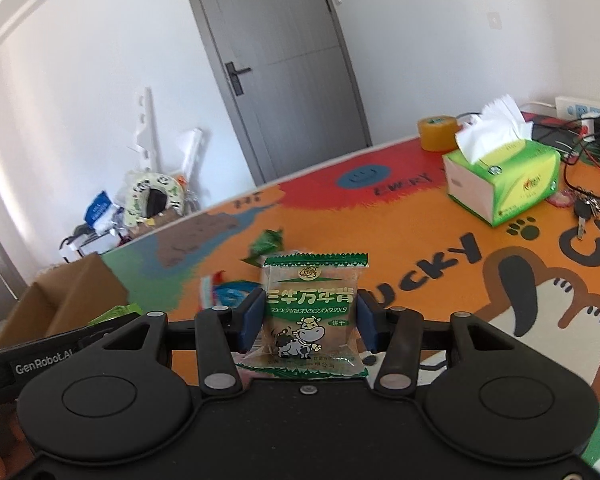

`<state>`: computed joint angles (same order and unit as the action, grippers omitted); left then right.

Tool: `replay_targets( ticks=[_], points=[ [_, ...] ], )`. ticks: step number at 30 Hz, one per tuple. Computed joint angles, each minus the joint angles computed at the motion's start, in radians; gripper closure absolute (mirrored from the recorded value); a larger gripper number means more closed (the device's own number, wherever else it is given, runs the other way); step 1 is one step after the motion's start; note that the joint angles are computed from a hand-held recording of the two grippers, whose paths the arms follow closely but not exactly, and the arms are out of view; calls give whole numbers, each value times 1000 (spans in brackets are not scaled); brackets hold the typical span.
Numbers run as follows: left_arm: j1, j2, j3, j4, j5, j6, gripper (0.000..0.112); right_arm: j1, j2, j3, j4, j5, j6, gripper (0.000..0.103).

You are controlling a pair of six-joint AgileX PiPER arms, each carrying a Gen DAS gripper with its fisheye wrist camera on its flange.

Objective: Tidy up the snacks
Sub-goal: 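Carry the green bag and green-labelled packet over the cardboard box with both grippers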

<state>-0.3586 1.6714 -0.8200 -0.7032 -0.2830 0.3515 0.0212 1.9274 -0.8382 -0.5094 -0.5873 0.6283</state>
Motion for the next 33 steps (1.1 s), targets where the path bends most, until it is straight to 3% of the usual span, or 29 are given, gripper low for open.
replay_targets(
  ticks=[16,25,33],
  points=[
    [43,-253,184,-19,-39,19,78,95,-157,154,63,-81,-49,55],
    [98,-391,255,-48,-1,70,78,162,-203,186,88,-99,-66,55],
    [187,-432,293,84,22,-56,78,219,-199,170,103,-89,-70,55]
  ],
)
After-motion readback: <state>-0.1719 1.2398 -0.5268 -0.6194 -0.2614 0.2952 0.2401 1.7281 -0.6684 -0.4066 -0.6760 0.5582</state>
